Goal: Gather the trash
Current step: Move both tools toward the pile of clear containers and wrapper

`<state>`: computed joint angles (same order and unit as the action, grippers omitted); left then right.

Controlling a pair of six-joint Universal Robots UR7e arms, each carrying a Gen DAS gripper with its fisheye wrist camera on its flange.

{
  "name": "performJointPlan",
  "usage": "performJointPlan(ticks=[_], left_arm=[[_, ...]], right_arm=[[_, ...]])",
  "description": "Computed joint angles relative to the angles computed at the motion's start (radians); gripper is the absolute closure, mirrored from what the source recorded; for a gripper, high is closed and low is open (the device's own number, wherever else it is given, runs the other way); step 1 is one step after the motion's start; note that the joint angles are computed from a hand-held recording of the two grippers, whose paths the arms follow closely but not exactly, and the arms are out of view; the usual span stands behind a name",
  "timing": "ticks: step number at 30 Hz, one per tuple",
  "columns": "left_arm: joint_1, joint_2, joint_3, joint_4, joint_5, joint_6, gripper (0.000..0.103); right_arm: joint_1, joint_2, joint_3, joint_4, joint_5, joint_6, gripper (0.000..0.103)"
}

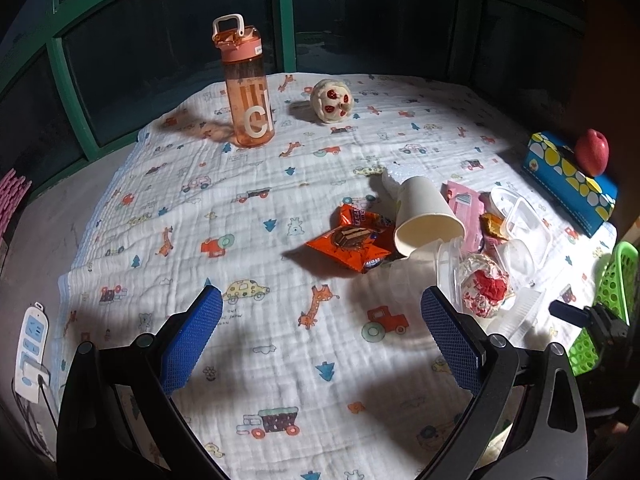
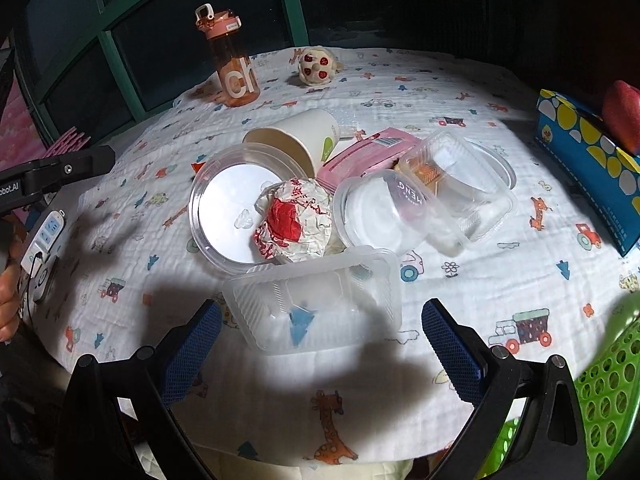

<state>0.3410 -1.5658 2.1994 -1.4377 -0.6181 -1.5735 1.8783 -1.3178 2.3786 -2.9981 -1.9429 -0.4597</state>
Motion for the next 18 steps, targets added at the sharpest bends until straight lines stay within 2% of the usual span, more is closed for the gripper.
performJointPlan(ticks=[11,13,15,18], left_arm=[[0.008,0.010,0.028,-0.127,-0.010,0.120,0.007],[0.013,0.014,0.032,-0.157,-0.015,0.141,0.007],[0.015,0.018,0.036,-0.183,-0.019,0.159,0.008],[0.013,0.024,0.042,-0.213,-0.026,0.183,0.011]], right_arm=[[-0.019,0.040,-0.010,-0.018,0.012,-0.036,0.008],[-0.022,0.033,-0.007,-0.016,0.022,-0.028,0.013],[-0.027,0.027,-0.009,-0.004,0.024,-0.016,0.024],[-0.037,0.014,-0.007,0.013,0.034,0.002,0.030]])
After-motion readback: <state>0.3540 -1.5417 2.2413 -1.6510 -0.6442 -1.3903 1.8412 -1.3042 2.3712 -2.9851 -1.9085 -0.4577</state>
